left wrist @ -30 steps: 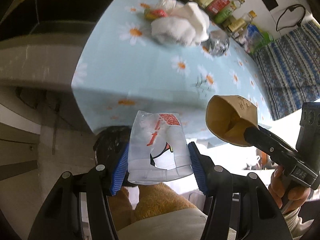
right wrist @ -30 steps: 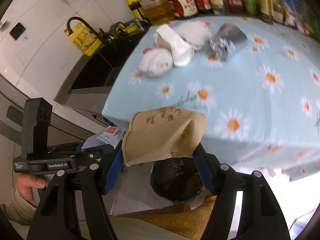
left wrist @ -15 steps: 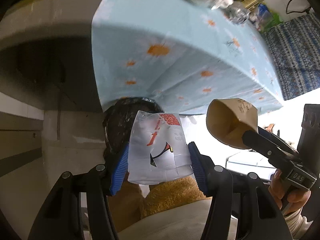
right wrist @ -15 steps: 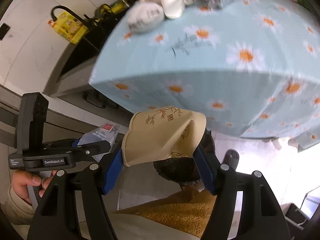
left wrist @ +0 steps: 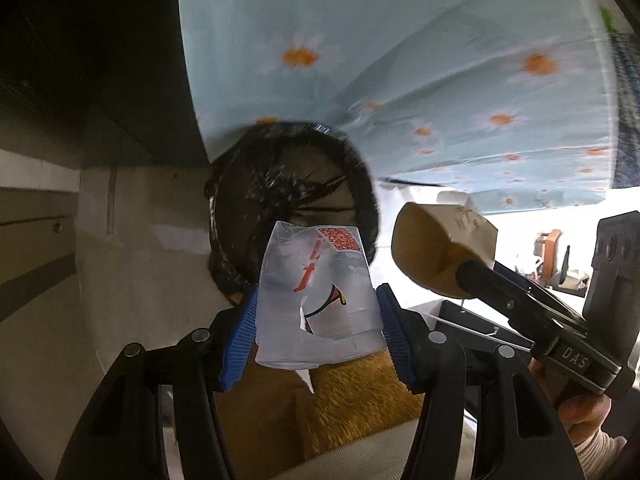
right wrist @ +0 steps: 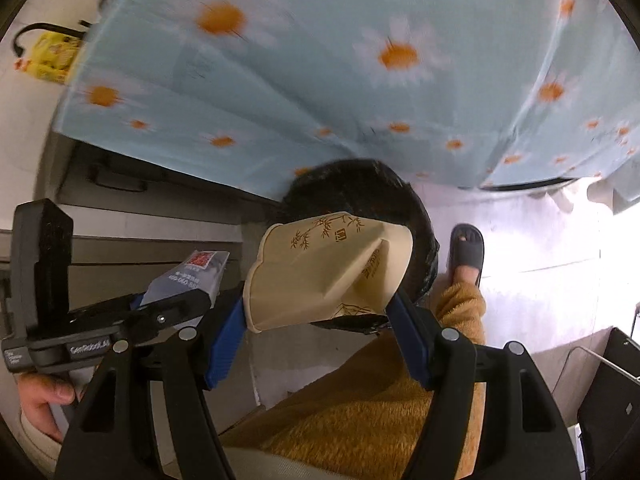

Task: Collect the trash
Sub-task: 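Carry both cups down over the bin and open both grippers, then raise both tools back up toward the table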

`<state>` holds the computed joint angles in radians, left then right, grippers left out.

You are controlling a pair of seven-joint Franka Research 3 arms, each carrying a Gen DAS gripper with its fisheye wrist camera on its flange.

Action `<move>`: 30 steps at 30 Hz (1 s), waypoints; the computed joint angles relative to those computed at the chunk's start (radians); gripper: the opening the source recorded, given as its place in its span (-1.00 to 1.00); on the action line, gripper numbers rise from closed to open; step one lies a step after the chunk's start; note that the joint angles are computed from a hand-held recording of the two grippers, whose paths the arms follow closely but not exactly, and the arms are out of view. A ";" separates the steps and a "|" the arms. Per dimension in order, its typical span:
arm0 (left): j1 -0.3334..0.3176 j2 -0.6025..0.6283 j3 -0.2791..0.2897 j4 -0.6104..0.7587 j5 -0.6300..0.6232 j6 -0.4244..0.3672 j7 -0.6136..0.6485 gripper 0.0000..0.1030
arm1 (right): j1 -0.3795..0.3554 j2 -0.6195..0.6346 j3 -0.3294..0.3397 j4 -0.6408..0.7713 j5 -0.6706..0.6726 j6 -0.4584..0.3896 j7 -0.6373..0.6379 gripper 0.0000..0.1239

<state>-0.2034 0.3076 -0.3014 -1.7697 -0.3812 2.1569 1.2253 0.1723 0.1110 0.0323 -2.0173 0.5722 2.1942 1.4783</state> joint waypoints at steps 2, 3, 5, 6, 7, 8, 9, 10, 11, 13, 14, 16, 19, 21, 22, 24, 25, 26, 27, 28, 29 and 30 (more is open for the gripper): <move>0.000 0.036 0.000 0.005 -0.009 0.013 -0.004 0.09 | -0.003 0.040 0.001 0.002 0.023 0.007 -0.007 0.10; 0.000 0.049 -0.001 0.006 -0.008 0.016 -0.010 0.09 | -0.007 0.062 0.001 0.012 0.032 0.006 -0.014 0.10; 0.002 0.078 -0.005 0.012 -0.010 0.026 -0.016 0.09 | -0.013 0.099 0.004 0.023 0.053 0.001 -0.012 0.10; 0.004 0.095 -0.006 0.016 -0.012 0.033 -0.017 0.09 | -0.020 0.109 0.006 0.022 0.074 0.002 -0.025 0.10; 0.006 0.111 -0.009 0.021 -0.014 0.038 -0.019 0.09 | -0.024 0.127 0.007 0.025 0.086 0.001 -0.026 0.10; 0.006 0.124 -0.011 0.030 -0.010 0.036 -0.026 0.09 | -0.028 0.142 0.007 0.033 0.090 -0.006 -0.019 0.10; 0.006 0.142 -0.011 0.040 -0.004 0.035 -0.034 0.09 | -0.034 0.160 0.008 0.043 0.105 -0.015 -0.012 0.10; 0.009 0.151 -0.013 0.039 -0.004 0.041 -0.036 0.09 | -0.039 0.175 0.010 0.049 0.122 -0.012 -0.009 0.10; 0.015 0.156 -0.016 0.038 -0.006 0.045 -0.034 0.09 | -0.041 0.187 0.012 0.056 0.128 -0.010 -0.003 0.10; 0.030 0.169 -0.029 0.035 -0.030 0.061 -0.019 0.09 | -0.047 0.208 0.017 0.070 0.142 -0.009 -0.006 0.10; 0.031 0.174 -0.031 0.035 -0.030 0.067 -0.017 0.09 | -0.048 0.218 0.019 0.077 0.142 -0.005 -0.004 0.10; 0.028 0.185 -0.030 0.042 -0.015 0.069 -0.019 0.09 | -0.054 0.233 0.025 0.089 0.157 -0.005 -0.010 0.10; 0.030 0.202 -0.034 0.053 -0.009 0.072 -0.020 0.09 | -0.054 0.245 0.030 0.101 0.159 0.000 -0.014 0.12; 0.029 0.206 -0.032 0.058 -0.005 0.081 -0.034 0.22 | -0.059 0.251 0.032 0.105 0.171 -0.006 -0.006 0.22; 0.026 0.208 -0.028 0.062 0.003 0.080 -0.051 0.57 | -0.061 0.252 0.032 0.106 0.177 -0.009 0.002 0.29; 0.021 0.200 -0.021 0.048 0.015 0.097 -0.088 0.70 | -0.068 0.258 0.031 0.111 0.189 -0.027 0.026 0.31; 0.026 0.201 -0.027 0.047 0.008 0.101 -0.091 0.70 | -0.073 0.258 0.032 0.112 0.200 -0.034 0.029 0.31; 0.032 0.198 -0.031 0.040 0.001 0.106 -0.090 0.70 | -0.074 0.258 0.032 0.111 0.202 -0.036 0.032 0.31; 0.032 0.194 -0.032 0.037 0.003 0.108 -0.093 0.70 | -0.072 0.253 0.030 0.109 0.192 -0.033 0.034 0.31; 0.034 0.190 -0.032 0.032 0.004 0.110 -0.094 0.70 | -0.071 0.248 0.029 0.107 0.187 -0.029 0.029 0.31; 0.034 0.181 -0.033 0.025 0.008 0.110 -0.095 0.70 | -0.071 0.244 0.029 0.105 0.184 -0.029 0.027 0.31; 0.033 0.176 -0.031 0.022 0.015 0.110 -0.096 0.70 | -0.071 0.238 0.028 0.103 0.179 -0.030 0.026 0.31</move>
